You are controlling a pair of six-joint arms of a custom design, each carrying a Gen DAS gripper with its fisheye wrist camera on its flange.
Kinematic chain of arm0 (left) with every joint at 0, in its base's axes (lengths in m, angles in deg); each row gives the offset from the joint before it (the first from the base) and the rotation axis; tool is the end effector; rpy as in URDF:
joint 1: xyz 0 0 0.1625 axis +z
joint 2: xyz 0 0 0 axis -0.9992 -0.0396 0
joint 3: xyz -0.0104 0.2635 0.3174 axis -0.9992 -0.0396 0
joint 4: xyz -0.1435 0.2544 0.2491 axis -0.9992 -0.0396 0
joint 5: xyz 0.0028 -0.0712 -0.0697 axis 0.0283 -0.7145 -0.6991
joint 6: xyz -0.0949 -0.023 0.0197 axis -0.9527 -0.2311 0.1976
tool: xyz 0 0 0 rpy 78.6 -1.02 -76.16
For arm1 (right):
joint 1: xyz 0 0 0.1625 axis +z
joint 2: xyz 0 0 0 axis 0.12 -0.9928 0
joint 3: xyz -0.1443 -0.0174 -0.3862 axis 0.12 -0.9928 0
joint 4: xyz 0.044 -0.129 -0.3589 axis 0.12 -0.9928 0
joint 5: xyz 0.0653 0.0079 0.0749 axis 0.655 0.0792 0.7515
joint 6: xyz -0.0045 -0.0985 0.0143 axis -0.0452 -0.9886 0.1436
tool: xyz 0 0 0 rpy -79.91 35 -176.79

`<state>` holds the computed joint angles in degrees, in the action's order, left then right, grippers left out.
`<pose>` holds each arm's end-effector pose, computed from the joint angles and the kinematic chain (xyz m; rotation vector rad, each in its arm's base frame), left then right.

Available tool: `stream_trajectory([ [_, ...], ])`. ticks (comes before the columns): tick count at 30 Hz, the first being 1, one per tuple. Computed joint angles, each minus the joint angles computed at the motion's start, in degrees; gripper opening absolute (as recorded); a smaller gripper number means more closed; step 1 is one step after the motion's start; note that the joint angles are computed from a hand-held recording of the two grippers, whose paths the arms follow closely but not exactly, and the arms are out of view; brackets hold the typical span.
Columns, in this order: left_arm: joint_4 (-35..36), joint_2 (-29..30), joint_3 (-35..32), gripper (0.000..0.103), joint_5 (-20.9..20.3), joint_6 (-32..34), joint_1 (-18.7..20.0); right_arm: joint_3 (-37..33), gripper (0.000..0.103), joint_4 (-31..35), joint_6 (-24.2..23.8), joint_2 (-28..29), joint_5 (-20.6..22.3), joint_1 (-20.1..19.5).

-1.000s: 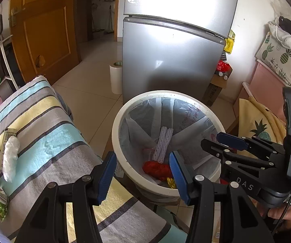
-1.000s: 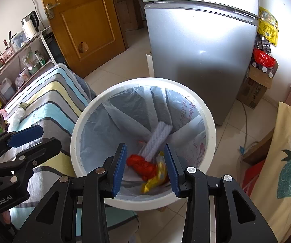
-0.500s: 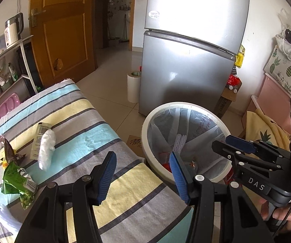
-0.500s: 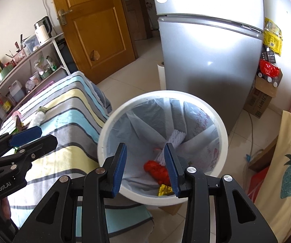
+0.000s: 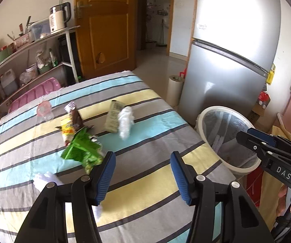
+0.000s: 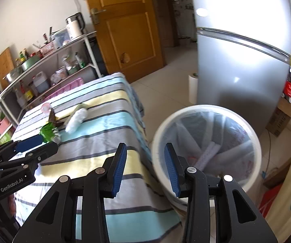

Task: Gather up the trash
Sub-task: 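Return to the table and grasp another white foam sleeve with the left tool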

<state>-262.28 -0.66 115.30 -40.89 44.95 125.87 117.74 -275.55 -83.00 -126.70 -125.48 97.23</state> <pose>-0.2718 -0.4520 0.0819 1.1139 2.4015 -0.5858 0.1457 -0.3366 0.1959 -0.1030 -2.1642 1.1725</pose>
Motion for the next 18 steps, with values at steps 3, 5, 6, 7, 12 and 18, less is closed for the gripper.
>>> stream_trajectory([
  [3, -0.12, -2.07, 1.80, 0.062, 4.48, -1.63, 0.69, -1.71, 0.046, 1.45, -0.96, 1.37, 1.66, 0.42],
  [5, 1.27, -3.73, 2.63, 0.062, 5.38, -3.56, 1.66, -2.88, 0.046, 2.22, -1.30, 2.42, 2.65, 0.63],
  [6, 1.82, -4.43, 2.90, 0.063, 5.32, -4.34, 2.40, -3.51, 0.046, 2.73, -1.35, 2.93, 3.16, 0.76],
  [7, 2.69, -4.96, 3.04, 0.063, 5.92, -5.52, 3.02, -4.00, 0.046, 3.21, -1.43, 3.38, 3.94, 0.75],
  [12, 5.07, -6.77, 3.73, 0.064, 9.74, -10.29, 5.39, -6.26, 0.046, 5.71, -2.15, 5.44, 6.27, 1.19],
  [18, 7.87, -7.86, 3.28, 0.070, 9.62, -12.36, 7.28, -8.91, 0.046, 9.16, -3.59, 7.05, 8.22, 2.11],
])
